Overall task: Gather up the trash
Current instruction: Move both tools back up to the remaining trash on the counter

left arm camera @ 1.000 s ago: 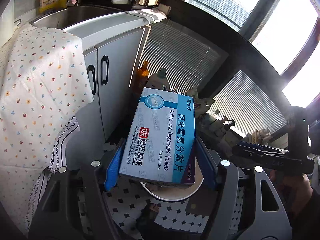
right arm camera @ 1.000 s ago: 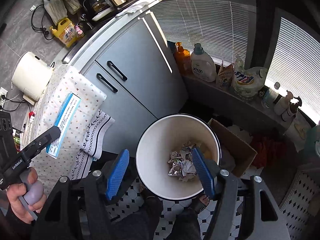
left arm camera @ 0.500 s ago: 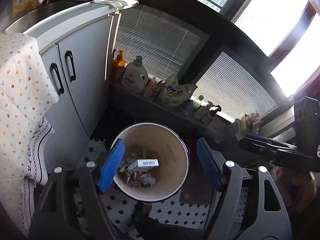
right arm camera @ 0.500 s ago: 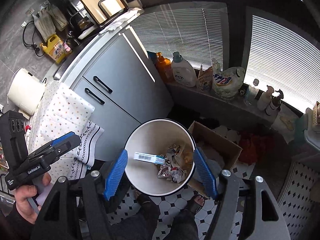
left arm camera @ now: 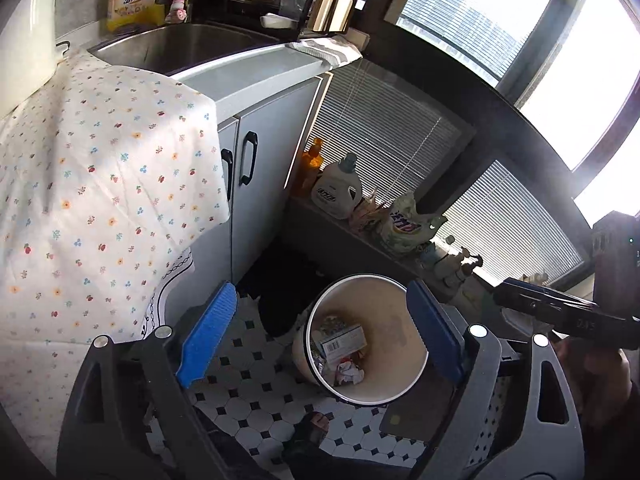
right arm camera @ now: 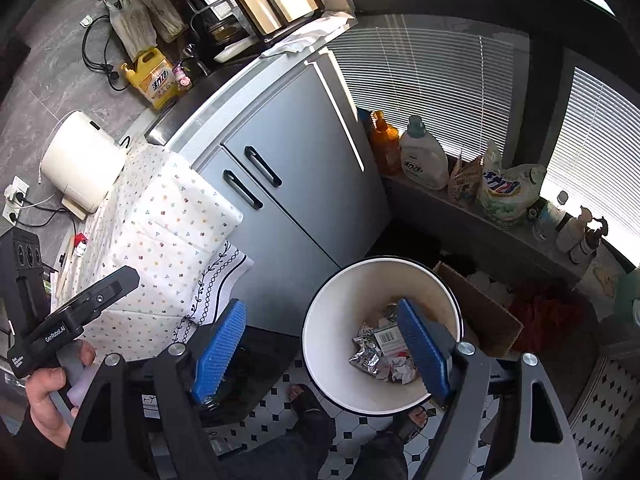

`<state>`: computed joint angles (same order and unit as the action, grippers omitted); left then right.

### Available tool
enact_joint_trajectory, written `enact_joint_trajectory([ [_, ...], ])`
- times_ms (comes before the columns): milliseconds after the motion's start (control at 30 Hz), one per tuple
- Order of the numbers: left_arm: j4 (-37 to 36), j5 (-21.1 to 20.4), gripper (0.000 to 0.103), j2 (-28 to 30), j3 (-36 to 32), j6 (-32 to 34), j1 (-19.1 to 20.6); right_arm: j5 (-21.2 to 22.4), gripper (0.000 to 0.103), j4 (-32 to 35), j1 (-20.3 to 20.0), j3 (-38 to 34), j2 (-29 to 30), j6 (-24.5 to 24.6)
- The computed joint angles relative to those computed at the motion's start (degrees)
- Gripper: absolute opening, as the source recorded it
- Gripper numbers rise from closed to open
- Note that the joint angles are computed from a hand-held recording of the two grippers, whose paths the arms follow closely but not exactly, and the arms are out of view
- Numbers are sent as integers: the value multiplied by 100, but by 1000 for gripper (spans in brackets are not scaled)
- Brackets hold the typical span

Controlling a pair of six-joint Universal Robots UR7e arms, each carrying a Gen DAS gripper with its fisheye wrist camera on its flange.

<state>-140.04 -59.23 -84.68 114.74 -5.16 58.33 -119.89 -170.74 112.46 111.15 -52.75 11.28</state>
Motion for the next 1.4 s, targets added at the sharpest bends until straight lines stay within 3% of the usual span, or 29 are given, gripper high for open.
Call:
enact_joint_trajectory([
  [167, 87, 387, 94, -444, -76, -47, 152, -52, 96, 6, 310, -678, 561, -172],
  [600, -247, 1052, 96, -1195, -551, 310, 816, 194, 95, 622, 832, -2505, 1892, -410],
  [767, -381, 1112, 96, -1268, -819, 560, 1133, 286, 95, 893, 1015, -3196, 2402, -453],
  [1100, -713, 831, 96, -1080, -1525, 1128, 1869, 285, 95, 1537, 1316, -4680, 3394, -514],
  [1200, -714, 652, 90, -931, -1843, 1263, 2125, 247, 95, 1707, 1387, -5159, 3709, -470],
  [1400, -518, 301, 68, -522, -2584, 1493, 2629, 138, 95, 1902, 1524, -6045, 4307, -363],
])
